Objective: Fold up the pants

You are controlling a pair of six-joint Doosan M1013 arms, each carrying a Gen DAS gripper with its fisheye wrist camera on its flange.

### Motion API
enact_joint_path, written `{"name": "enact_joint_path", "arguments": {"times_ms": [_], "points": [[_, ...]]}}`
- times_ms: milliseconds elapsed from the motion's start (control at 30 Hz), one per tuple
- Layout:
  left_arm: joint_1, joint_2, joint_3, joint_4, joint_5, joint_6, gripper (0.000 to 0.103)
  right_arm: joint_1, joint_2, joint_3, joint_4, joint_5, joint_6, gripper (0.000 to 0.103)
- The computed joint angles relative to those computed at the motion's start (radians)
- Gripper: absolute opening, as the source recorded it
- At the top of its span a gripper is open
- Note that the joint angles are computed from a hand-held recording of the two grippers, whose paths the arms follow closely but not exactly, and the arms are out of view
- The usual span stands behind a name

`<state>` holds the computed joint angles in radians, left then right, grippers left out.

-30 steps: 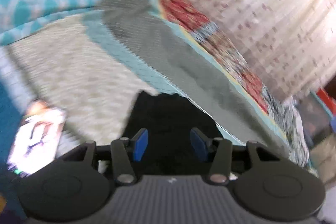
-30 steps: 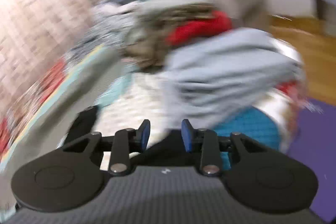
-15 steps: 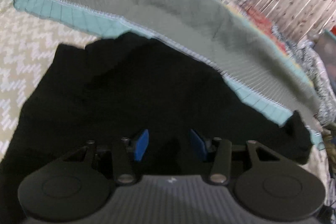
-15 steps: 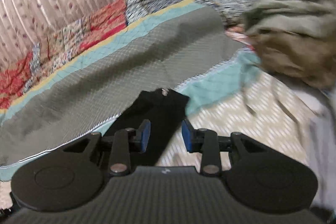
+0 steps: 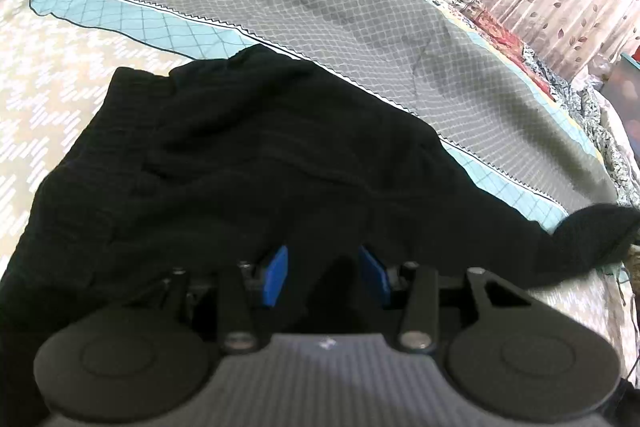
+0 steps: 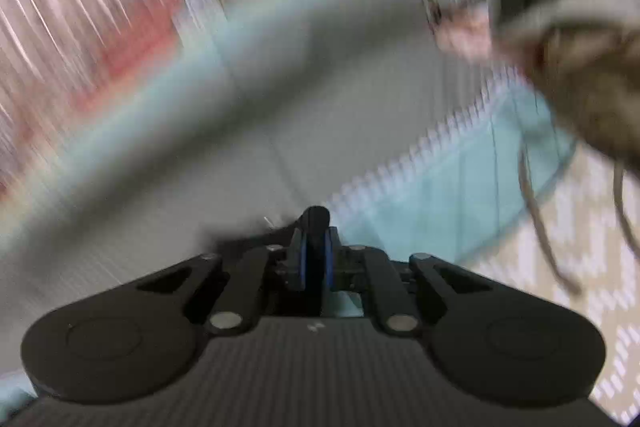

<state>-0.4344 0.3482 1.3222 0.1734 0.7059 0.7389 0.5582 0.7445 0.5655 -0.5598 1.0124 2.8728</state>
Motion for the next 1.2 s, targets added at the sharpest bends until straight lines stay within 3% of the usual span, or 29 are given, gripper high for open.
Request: {"name": "enact_joint_path", "arguments": {"times_ms": [67, 100, 200, 300, 433, 567, 700, 833, 933, 967, 1033, 1100, 1167, 1200], "points": [[0.000, -0.003, 0.007, -0.003, -0.011, -0.001, 0.041, 0.009, -0.103, 0.166, -0.218, -0.153, 0.216, 0.011], [0.001, -0.004, 0.011, -0.003, -0.017, 0.001, 0.041, 0.012, -0.135, 0.213, -0.290, -0.164, 0.276, 0.011], [-0.001, -0.005, 0.013, 0.001, -0.024, 0.003, 0.042, 0.012, -0.194, 0.293, -0.308, -0.072, 0.278, 0.011], [0.001, -0.003, 0.003, -0.025, -0.010, 0.020, 0.044, 0.001, -0.202, 0.313, -0.157, 0.101, 0.189, 0.017], [0.015, -0.029, 0.013, -0.085, -0.033, 0.059, 0.044, 0.003, -0.231, 0.390, -0.080, 0.227, 0.304, 0.029], [0.025, -0.075, 0.041, 0.015, -0.059, 0.008, 0.048, 0.043, -0.308, 0.509, -0.107, 0.115, 0.394, 0.029], [0.054, -0.077, 0.011, 0.168, 0.032, -0.119, 0.056, 0.084, -0.346, 0.560, -0.109, 0.020, 0.351, 0.029], [0.099, -0.037, -0.046, 0.177, 0.087, -0.097, 0.072, 0.104, -0.340, 0.543, -0.081, -0.007, 0.256, 0.031], [0.123, 0.018, -0.105, 0.139, 0.143, -0.045, 0.072, 0.111, -0.324, 0.527, -0.044, -0.059, 0.235, 0.032], [0.128, 0.035, -0.121, 0.121, 0.154, -0.023, 0.071, 0.110, -0.313, 0.517, -0.025, -0.067, 0.213, 0.032], [0.135, 0.066, -0.147, 0.077, 0.184, 0.013, 0.055, 0.116, -0.304, 0.511, 0.011, -0.068, 0.184, 0.032], [0.124, 0.078, -0.144, 0.108, 0.198, -0.024, 0.050, 0.120, -0.298, 0.508, 0.047, -0.067, 0.165, 0.032], [0.080, 0.066, -0.121, 0.264, 0.197, -0.103, 0.022, 0.126, -0.297, 0.510, 0.059, -0.060, 0.160, 0.032], [0.052, 0.068, -0.121, 0.373, 0.231, -0.146, 0.010, 0.128, -0.294, 0.505, 0.061, -0.049, 0.158, 0.032]]}}
